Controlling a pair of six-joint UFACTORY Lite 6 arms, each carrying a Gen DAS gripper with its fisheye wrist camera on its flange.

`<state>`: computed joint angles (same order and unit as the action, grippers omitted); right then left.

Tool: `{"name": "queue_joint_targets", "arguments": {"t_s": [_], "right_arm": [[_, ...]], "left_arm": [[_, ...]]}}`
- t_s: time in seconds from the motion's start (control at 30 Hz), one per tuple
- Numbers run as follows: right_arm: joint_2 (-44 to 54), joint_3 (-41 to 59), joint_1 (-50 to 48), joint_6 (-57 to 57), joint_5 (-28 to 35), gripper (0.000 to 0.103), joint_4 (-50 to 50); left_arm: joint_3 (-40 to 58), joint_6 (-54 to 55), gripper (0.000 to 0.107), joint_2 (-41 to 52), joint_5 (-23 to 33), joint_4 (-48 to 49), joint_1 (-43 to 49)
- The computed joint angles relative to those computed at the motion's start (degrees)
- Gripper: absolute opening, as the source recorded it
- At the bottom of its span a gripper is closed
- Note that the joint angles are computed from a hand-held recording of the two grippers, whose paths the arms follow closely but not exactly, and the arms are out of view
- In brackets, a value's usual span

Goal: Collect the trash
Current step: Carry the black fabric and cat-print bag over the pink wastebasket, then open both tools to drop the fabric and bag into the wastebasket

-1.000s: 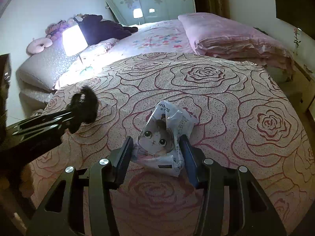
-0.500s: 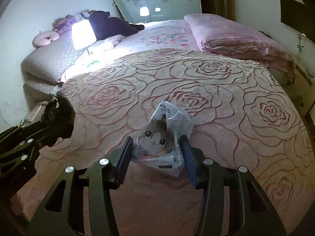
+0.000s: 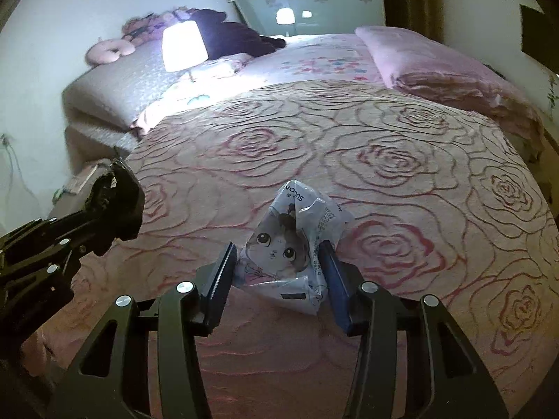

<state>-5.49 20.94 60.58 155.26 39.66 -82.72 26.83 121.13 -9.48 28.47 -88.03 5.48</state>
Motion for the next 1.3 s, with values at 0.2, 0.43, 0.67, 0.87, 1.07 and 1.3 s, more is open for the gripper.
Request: {"name": "queue_joint_targets", "arguments": {"t_s": [0.2,0.43,0.67,0.87,1.07,1.3], "right_arm": [[6.7,8.5,1.4,-4.0,-0.4,0.047,-0.8],[19.2,22.5,0.5,-7.4,-6.3,0.047,-5.7],[31.5,41.4,1.0,-23.0,-8.6,0.047,0.1],[43.1,60.6,0.0,-38.6,-13.7,0.047,8.1],[53.6,76.8,-0.4,-56.2,-14.4,0.047,21.9],[60.8,87.6,-0.7,-67.2,-14.2,0.050,31.2]], "left_arm": [[3.7,1.6,0.030,4.7,4.1,4.0,12.5],[10.9,2.6,0.030,11.5,8.3,9.4,26.2],[21.6,2.7,0.030,22.1,8.1,12.6,36.4],[30.3,-0.2,0.030,30.4,7.0,14.0,40.2],[34.8,-1.7,0.030,35.8,5.9,14.7,40.8],[38.5,-4.9,0.038,39.1,5.7,16.5,41.6]]}}
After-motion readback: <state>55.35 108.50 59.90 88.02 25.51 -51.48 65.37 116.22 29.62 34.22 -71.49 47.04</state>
